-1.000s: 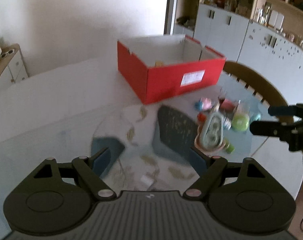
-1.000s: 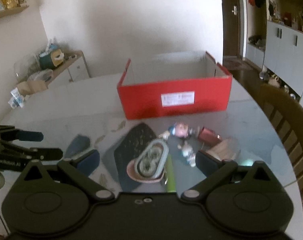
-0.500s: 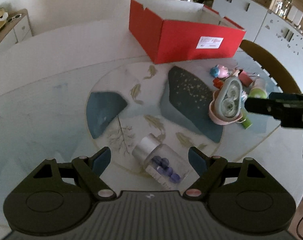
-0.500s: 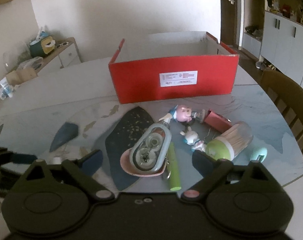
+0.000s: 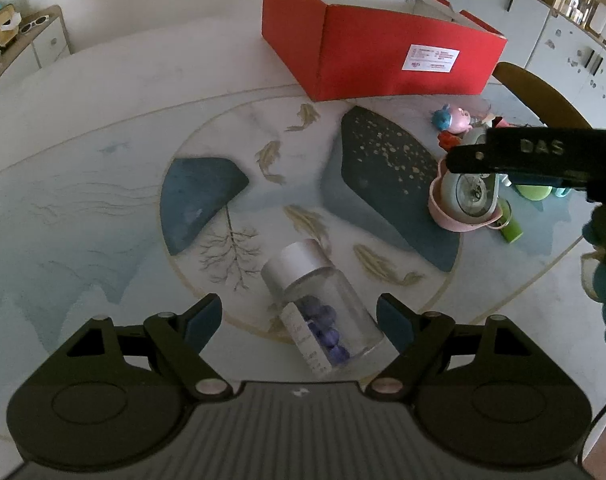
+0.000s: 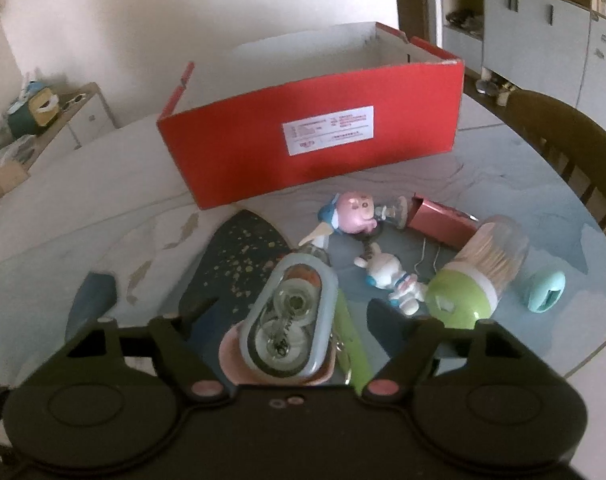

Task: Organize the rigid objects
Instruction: 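Grasp the clear pill jar with the left tool while the right tool grasps the tape dispenser, then carry the pill jar and tape dispenser over the red box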

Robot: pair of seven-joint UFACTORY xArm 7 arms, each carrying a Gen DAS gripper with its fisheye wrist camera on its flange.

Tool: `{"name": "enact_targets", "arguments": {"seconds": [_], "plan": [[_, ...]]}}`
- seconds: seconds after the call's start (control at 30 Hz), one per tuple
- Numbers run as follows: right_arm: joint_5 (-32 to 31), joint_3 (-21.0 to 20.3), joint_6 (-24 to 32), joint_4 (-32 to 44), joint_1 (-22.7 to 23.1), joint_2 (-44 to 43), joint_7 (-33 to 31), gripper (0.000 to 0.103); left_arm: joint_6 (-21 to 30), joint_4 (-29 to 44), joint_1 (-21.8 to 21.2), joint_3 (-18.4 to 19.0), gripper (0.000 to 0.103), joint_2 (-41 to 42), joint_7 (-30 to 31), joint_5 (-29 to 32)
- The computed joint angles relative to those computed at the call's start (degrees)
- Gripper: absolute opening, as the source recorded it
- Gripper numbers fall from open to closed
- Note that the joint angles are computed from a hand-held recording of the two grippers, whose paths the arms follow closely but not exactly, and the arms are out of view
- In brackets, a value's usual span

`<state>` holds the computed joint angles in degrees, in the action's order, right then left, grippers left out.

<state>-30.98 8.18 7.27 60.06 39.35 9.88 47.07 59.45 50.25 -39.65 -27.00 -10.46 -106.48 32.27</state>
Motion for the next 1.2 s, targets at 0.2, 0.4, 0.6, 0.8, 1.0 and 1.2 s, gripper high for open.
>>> {"name": "enact_targets", "arguments": {"seconds": [0.2,0.4,0.6,0.8,1.0,1.2], "plan": [[-1.6,-1.2,2.4,2.3,1.5,1.9,3.5,0.063,-0.7,0.4,-0.2,0.3,0.065,0.9,0.6,0.0],[1.4,0.3,1.4,2.4,0.2,2.3,0.7,0.05,-1.1,0.4,-0.4,0.6,0.043,1.0,0.9,-0.5],[1.2,-0.6,2.0,2.7,1.3,2.2,1.4,0.048,-0.6,0.7,-0.4,0.7,0.041,1.3,1.4,-0.5],[0.9,-0.1,1.7,2.3,1.0,1.3,0.3,0.044,-1.3,0.4,-0.5,0.8,0.04,1.1,1.9,-0.6],[-0.1,0.2,0.2,1.0,0.5,-0.1,-0.6,0.044,-1.9,-0.5,-0.1,0.7,0.04,0.0,2.1,-0.5],[4.0,2.4,-0.7,-0.2,-1.4,-2.0,-4.0,0.044,-1.5,-0.5,0.6,0.4,0.04,-1.4,3.2,-0.1]]}}
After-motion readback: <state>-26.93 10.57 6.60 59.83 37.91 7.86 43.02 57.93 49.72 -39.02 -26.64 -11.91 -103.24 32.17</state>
